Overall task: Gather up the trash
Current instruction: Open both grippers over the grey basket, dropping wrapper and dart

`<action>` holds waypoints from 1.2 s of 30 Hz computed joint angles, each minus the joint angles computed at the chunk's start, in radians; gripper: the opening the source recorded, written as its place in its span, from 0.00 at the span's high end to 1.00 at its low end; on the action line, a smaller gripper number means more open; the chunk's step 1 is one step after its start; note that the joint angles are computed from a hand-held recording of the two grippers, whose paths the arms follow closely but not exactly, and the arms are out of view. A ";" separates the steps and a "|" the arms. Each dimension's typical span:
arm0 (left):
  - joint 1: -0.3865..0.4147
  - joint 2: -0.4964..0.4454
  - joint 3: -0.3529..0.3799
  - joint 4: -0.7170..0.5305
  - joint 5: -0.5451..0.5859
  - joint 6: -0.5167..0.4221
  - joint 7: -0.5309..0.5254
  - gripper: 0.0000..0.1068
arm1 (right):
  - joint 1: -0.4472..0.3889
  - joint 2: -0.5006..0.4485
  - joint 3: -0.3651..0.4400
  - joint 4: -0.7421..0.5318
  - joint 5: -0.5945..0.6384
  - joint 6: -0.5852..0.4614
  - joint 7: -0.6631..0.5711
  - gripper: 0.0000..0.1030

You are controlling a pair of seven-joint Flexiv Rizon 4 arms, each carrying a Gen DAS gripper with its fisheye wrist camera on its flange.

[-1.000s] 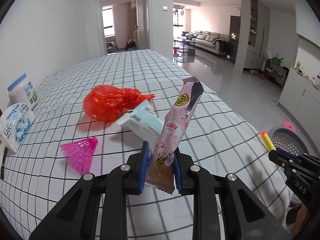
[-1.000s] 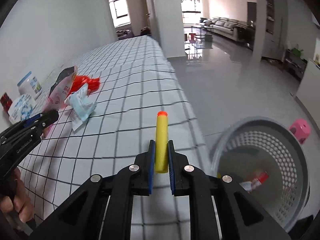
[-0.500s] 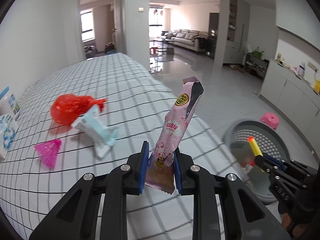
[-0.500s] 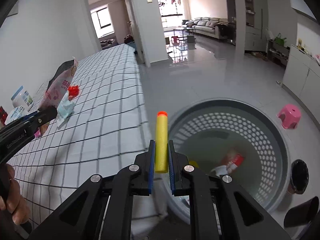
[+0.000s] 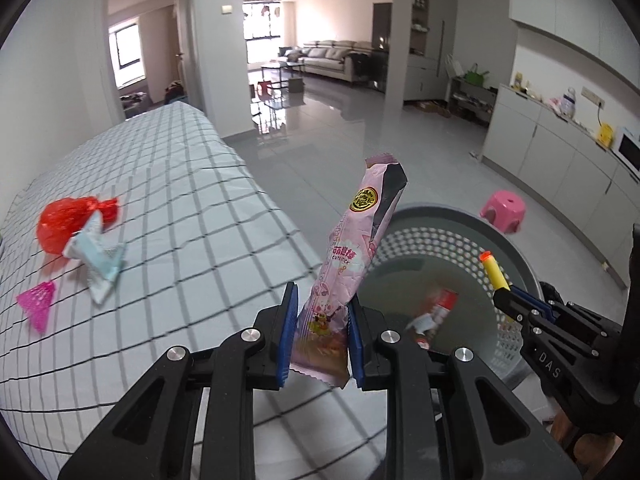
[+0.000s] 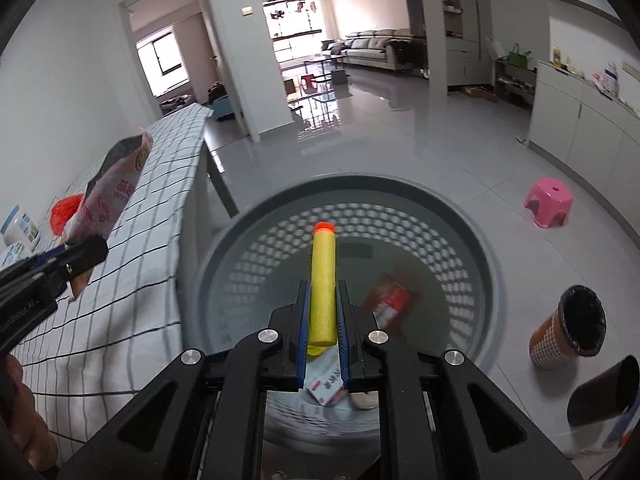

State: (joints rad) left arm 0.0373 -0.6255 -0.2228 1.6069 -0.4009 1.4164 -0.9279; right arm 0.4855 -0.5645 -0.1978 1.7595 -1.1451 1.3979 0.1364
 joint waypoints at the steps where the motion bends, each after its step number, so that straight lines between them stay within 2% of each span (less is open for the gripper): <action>1: -0.009 -0.003 0.003 -0.004 0.003 -0.006 -0.005 0.78 | -0.003 0.007 -0.006 0.013 -0.006 0.004 0.010 0.88; 5: -0.033 -0.017 0.005 -0.021 0.009 -0.036 -0.015 0.78 | -0.018 0.022 -0.013 0.047 -0.032 0.016 0.043 0.88; 13: -0.100 -0.060 0.059 -0.086 0.057 -0.111 -0.048 0.78 | -0.064 0.029 -0.016 0.067 -0.137 0.062 0.156 0.88; 17: -0.120 -0.080 0.080 -0.118 0.078 -0.140 -0.072 0.78 | -0.091 0.016 0.008 0.055 -0.133 0.071 0.148 0.88; 20: -0.144 -0.089 0.112 -0.136 0.110 -0.156 -0.100 0.78 | -0.094 0.006 0.003 0.050 -0.130 0.093 0.146 0.88; 25: -0.146 -0.093 0.113 -0.147 0.127 -0.175 -0.120 0.75 | -0.085 -0.004 -0.021 0.044 -0.120 0.120 0.146 0.88; 27: -0.146 -0.092 0.114 -0.146 0.132 -0.173 -0.127 0.71 | -0.073 -0.002 -0.037 0.045 -0.127 0.123 0.156 0.82; 29: -0.149 -0.092 0.121 -0.147 0.138 -0.174 -0.138 0.63 | -0.058 0.005 -0.076 0.046 -0.199 0.143 0.227 0.60; 30: -0.149 -0.092 0.122 -0.147 0.140 -0.175 -0.143 0.60 | -0.058 0.008 -0.085 0.042 -0.246 0.146 0.272 0.56; 32: -0.149 -0.090 0.125 -0.145 0.142 -0.174 -0.156 0.45 | -0.073 0.012 -0.067 0.038 -0.270 0.135 0.288 0.56; 36: -0.139 -0.081 0.111 -0.126 0.141 -0.147 -0.155 0.45 | -0.112 0.011 -0.011 0.032 -0.273 0.106 0.276 0.56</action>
State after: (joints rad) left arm -0.1017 -0.7063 -0.1115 1.4804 -0.2598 1.2698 -1.0826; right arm 0.3734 -0.5530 -0.2086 1.7919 -1.4179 1.5038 0.4124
